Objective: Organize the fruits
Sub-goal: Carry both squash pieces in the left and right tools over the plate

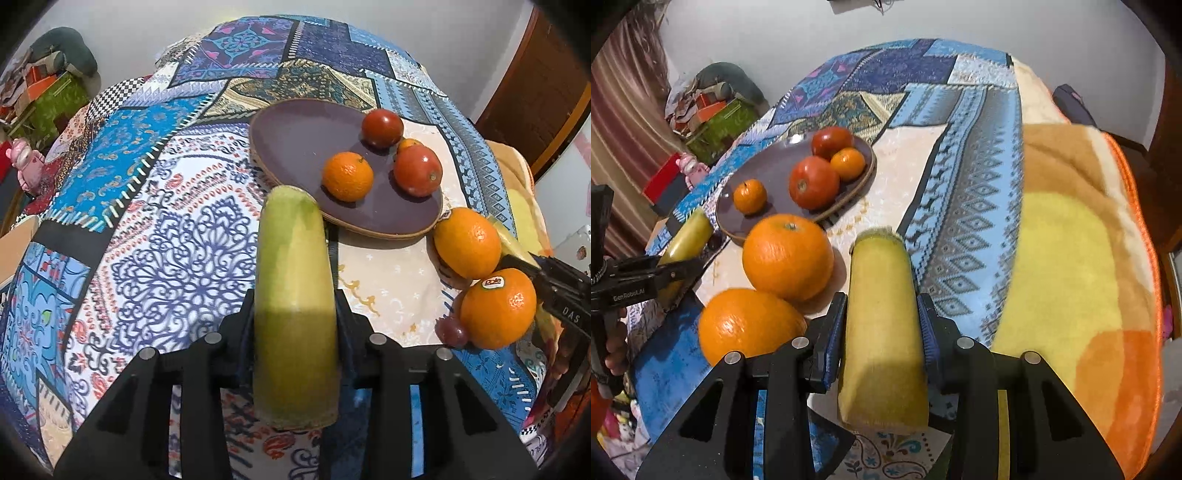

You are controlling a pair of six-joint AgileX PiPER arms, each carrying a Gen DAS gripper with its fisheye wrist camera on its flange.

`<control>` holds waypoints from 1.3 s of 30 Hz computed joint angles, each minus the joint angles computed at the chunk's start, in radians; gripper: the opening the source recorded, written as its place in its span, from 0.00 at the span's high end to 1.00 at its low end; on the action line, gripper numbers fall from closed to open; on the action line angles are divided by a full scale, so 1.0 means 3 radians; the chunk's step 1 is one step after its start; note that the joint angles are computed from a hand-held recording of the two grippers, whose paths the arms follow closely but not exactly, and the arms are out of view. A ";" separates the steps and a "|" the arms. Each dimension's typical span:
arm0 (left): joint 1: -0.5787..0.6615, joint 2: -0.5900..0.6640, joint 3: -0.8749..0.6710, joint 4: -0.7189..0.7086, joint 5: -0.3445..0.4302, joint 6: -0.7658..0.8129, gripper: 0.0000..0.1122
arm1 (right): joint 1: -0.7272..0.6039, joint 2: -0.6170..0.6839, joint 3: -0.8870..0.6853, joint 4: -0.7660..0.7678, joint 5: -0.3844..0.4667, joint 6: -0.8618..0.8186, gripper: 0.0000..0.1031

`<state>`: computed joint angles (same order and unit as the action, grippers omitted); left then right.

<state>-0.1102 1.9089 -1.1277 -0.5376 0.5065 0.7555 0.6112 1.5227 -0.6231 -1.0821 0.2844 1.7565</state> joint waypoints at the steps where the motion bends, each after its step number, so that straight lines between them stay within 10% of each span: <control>1: 0.0017 -0.0024 0.0010 -0.0012 -0.0011 0.0021 0.66 | 0.0019 -0.0018 -0.0014 0.0030 0.0042 -0.0036 0.66; 22: 0.0319 -0.0224 -0.0082 -0.0227 0.0220 0.0438 0.66 | -0.0177 0.0361 -0.0465 0.1772 0.0201 -0.2264 0.67; 39: 0.0359 -0.0280 -0.0476 -0.0474 0.0406 0.0490 0.66 | 0.0064 0.0046 -0.0792 0.0867 0.0777 -0.1347 0.67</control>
